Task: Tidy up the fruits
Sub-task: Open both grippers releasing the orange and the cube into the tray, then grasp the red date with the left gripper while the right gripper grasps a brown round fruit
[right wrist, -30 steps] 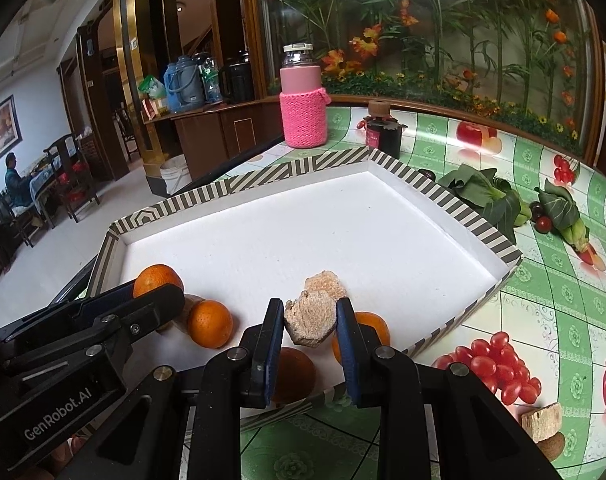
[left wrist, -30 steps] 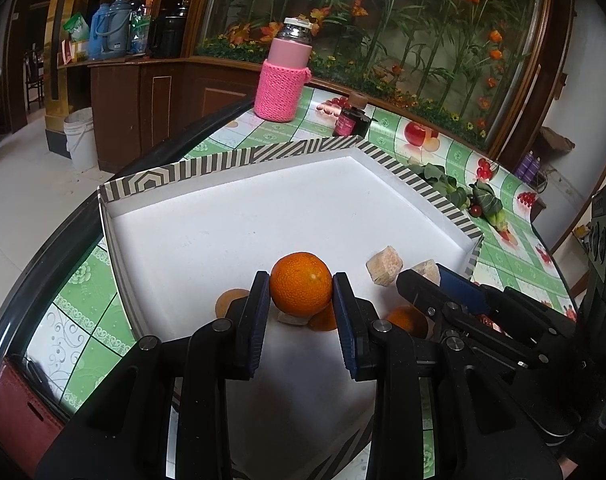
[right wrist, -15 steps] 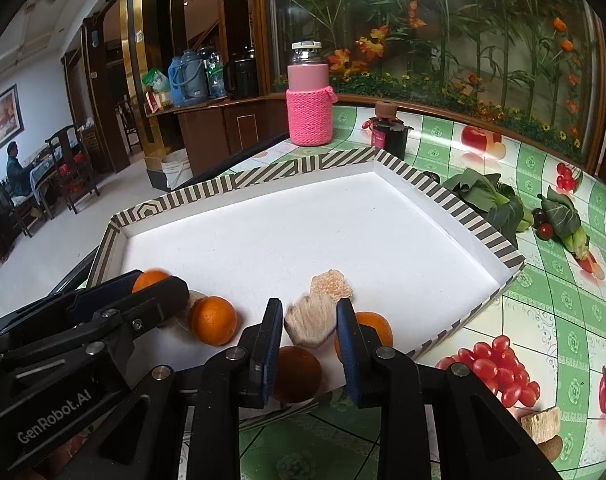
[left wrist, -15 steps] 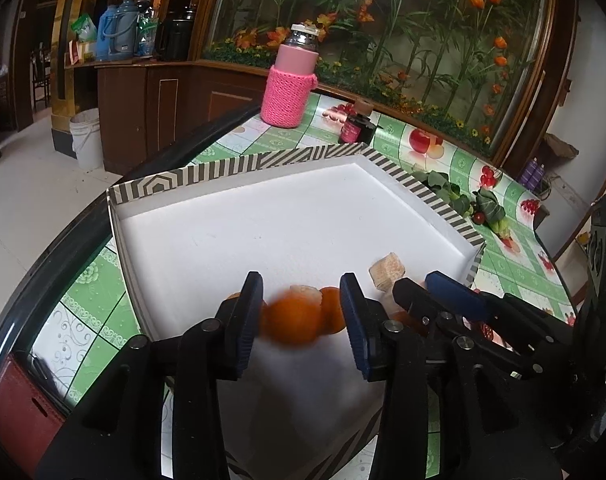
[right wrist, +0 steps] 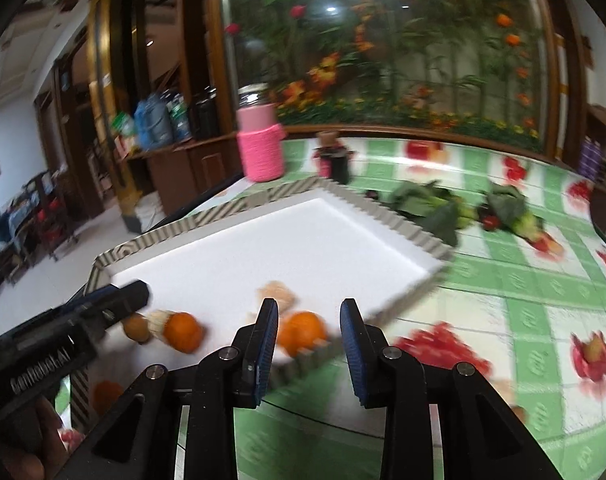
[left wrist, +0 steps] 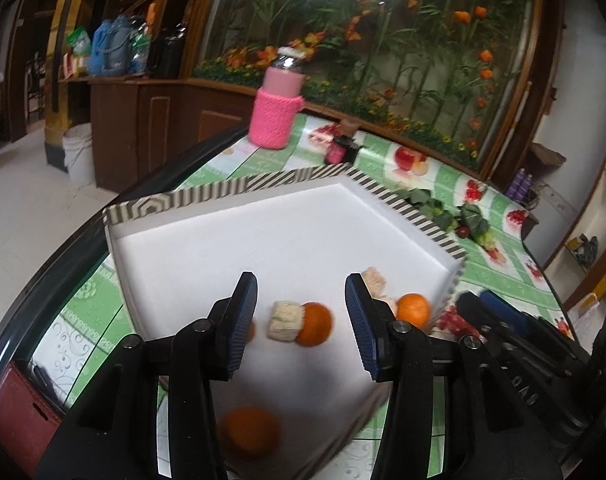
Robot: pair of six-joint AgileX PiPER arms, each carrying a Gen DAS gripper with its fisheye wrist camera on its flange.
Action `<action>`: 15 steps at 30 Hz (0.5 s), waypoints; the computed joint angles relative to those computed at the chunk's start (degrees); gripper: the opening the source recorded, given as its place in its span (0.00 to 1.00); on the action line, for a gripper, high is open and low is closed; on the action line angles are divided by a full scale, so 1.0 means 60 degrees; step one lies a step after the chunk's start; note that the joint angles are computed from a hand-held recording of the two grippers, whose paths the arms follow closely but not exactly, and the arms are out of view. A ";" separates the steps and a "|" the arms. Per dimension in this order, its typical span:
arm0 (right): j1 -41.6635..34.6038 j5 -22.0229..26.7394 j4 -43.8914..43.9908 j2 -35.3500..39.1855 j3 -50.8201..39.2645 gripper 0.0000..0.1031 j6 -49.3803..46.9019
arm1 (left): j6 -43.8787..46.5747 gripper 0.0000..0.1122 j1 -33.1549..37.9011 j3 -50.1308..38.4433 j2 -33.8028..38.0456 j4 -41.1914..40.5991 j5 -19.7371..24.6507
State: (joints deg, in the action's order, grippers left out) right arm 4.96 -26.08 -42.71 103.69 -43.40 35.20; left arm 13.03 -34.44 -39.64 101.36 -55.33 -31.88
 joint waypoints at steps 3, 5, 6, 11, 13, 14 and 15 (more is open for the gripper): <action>-0.1129 -0.0316 -0.0199 -0.0304 0.0475 0.30 -0.0384 | -0.0347 0.41 -0.0272 0.0132 -0.0119 0.0761 -0.0299; -0.2134 -0.0540 -0.0894 -0.0351 0.0591 0.30 -0.0179 | -0.0598 0.41 -0.0422 0.0073 -0.0100 0.1569 -0.0183; -0.2670 -0.0599 -0.1368 -0.0336 0.0561 0.30 0.0103 | -0.0631 0.41 -0.0487 -0.0015 -0.0065 0.1867 -0.0056; -0.5614 -0.1495 -0.5871 0.0414 -0.0523 0.30 0.3572 | -0.1027 0.40 -0.0988 -0.0940 0.0466 0.3861 0.1175; -0.6189 -0.2178 -0.7781 0.0669 -0.1017 0.30 0.4882 | -0.1188 0.40 -0.1131 -0.1580 0.0845 0.4440 0.1838; -0.6346 -0.2603 -0.8648 0.0834 -0.1268 0.30 0.5438 | -0.1139 0.40 -0.1209 -0.1934 0.1067 0.4472 0.2157; -0.6342 -0.2863 -0.9193 0.0957 -0.1460 0.30 0.5811 | -0.0729 0.40 -0.1262 -0.2350 0.1285 0.4122 0.2563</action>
